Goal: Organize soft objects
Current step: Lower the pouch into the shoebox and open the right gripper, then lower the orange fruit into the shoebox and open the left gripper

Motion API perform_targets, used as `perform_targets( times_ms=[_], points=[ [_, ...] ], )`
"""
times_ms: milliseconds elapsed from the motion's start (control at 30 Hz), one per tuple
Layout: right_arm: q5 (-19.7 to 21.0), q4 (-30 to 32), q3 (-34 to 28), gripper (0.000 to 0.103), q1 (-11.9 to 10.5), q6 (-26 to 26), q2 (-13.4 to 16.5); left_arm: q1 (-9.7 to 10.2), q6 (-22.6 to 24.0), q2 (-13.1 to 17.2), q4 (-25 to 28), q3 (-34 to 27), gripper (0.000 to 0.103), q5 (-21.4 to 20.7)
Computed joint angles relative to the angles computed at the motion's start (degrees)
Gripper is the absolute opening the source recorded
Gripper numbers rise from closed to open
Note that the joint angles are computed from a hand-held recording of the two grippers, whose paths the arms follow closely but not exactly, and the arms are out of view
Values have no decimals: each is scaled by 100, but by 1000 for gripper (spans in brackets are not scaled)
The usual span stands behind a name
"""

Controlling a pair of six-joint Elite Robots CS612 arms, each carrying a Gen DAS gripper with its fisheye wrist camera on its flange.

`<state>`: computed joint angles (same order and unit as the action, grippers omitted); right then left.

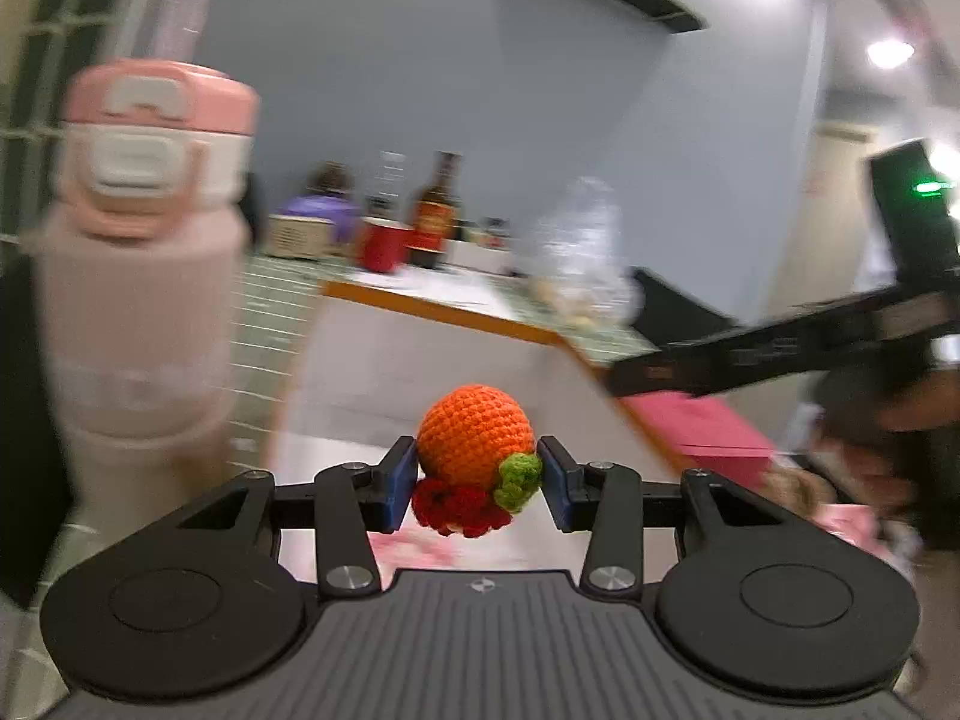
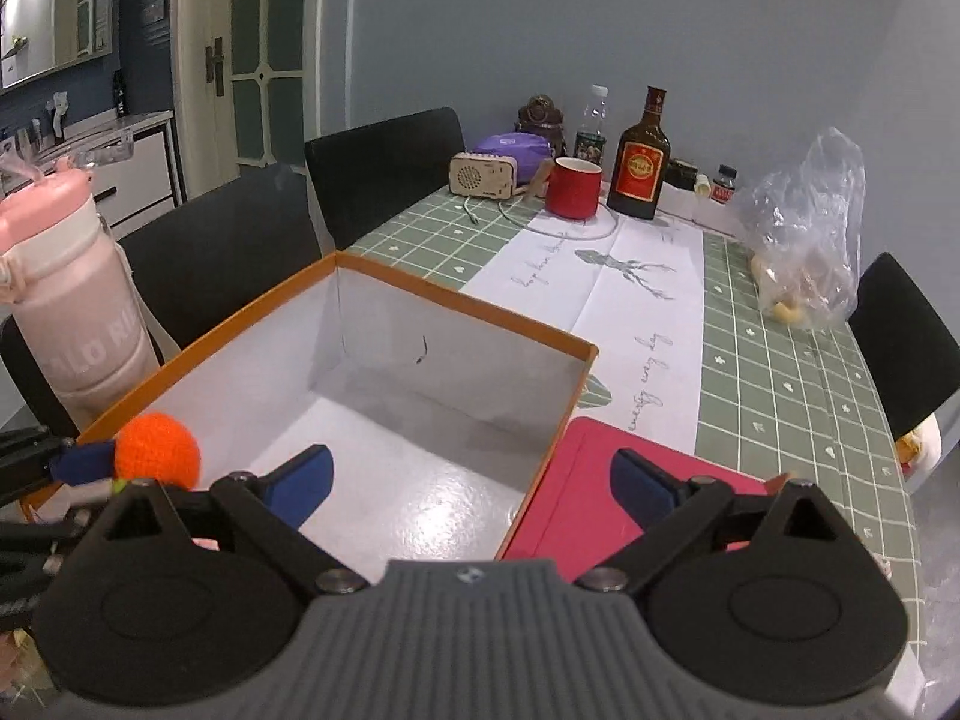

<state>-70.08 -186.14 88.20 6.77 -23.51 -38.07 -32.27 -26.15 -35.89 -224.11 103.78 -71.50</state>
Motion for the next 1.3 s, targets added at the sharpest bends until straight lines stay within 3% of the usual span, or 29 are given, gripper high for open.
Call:
perform_targets(
  times_ms=[167,300,367,500,633,667,800,833,933,1067,1200,1300],
  points=[
    [-17,0,-25,97,28,-99,18,56,250,24,39,-63,49,-713],
    [24,-35,-6,97,21,-33,11,266,167,78,204,-198,50,-1794],
    [37,-29,-10,97,25,-32,13,266,111,97,243,-220,50,-1970],
    [64,-137,-14,97,29,-2,32,189,338,134,408,-279,50,-1706],
    [102,-140,-30,97,33,22,44,267,296,213,187,-329,50,-2180],
    [88,-143,-28,97,39,-6,45,286,288,241,106,-350,54,-2296],
    [24,-214,-17,97,52,33,47,297,230,353,-307,-409,90,-2448],
    [44,-243,-4,97,46,53,41,301,188,390,-490,-421,91,-2498],
    [126,-306,39,97,23,63,18,282,109,485,-1066,-428,97,-2468],
    [121,-363,65,97,19,80,6,215,385,543,-1474,-440,98,-2254],
    [116,-479,71,97,29,147,18,106,633,503,-1420,-419,98,-1819],
    [157,-540,77,98,27,207,25,-21,718,430,-1337,-349,98,-1216]
  ],
)
